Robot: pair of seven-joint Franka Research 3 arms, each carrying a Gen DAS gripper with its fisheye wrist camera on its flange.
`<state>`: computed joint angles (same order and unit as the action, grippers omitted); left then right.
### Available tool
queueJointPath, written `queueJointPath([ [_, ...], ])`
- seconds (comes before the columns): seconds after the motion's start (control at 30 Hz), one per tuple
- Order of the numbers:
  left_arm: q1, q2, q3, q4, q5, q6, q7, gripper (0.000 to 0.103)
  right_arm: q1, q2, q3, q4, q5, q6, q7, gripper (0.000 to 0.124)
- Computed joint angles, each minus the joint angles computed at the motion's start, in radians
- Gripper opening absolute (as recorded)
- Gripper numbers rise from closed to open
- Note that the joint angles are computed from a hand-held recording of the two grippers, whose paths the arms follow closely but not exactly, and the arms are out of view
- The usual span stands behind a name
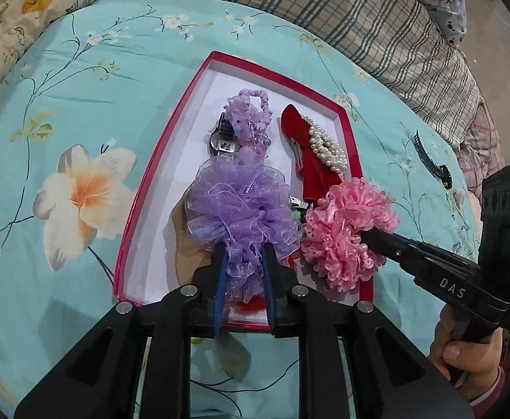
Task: Organize jewelry
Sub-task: 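Carry both tulle scrunchies into the tray and open both grippers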
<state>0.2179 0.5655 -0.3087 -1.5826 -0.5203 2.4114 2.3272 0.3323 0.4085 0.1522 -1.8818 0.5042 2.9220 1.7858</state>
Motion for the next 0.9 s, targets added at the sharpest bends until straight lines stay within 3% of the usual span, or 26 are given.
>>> queueJointPath([
  [0.37,-0.004,-0.015,0.003,-0.018,0.008,0.018,0.005,0.023,0.013,-0.005,-0.011,-0.011,-0.012,0.006,0.011,0.017],
  [0.63,-0.004,-0.043,0.004,-0.057,0.012,0.048,0.014,0.038,0.011,-0.019,-0.006,-0.029,-0.018,0.013,0.017,0.028],
  [0.77,-0.005,-0.048,0.008,-0.061,0.015,0.047,0.01,0.043,0.002,-0.031,0.009,-0.043,-0.003,0.023,-0.011,0.041],
  [0.9,-0.005,-0.058,0.013,-0.075,0.02,0.056,0.018,0.044,0.037,-0.046,-0.029,-0.064,-0.05,0.035,0.027,0.041],
])
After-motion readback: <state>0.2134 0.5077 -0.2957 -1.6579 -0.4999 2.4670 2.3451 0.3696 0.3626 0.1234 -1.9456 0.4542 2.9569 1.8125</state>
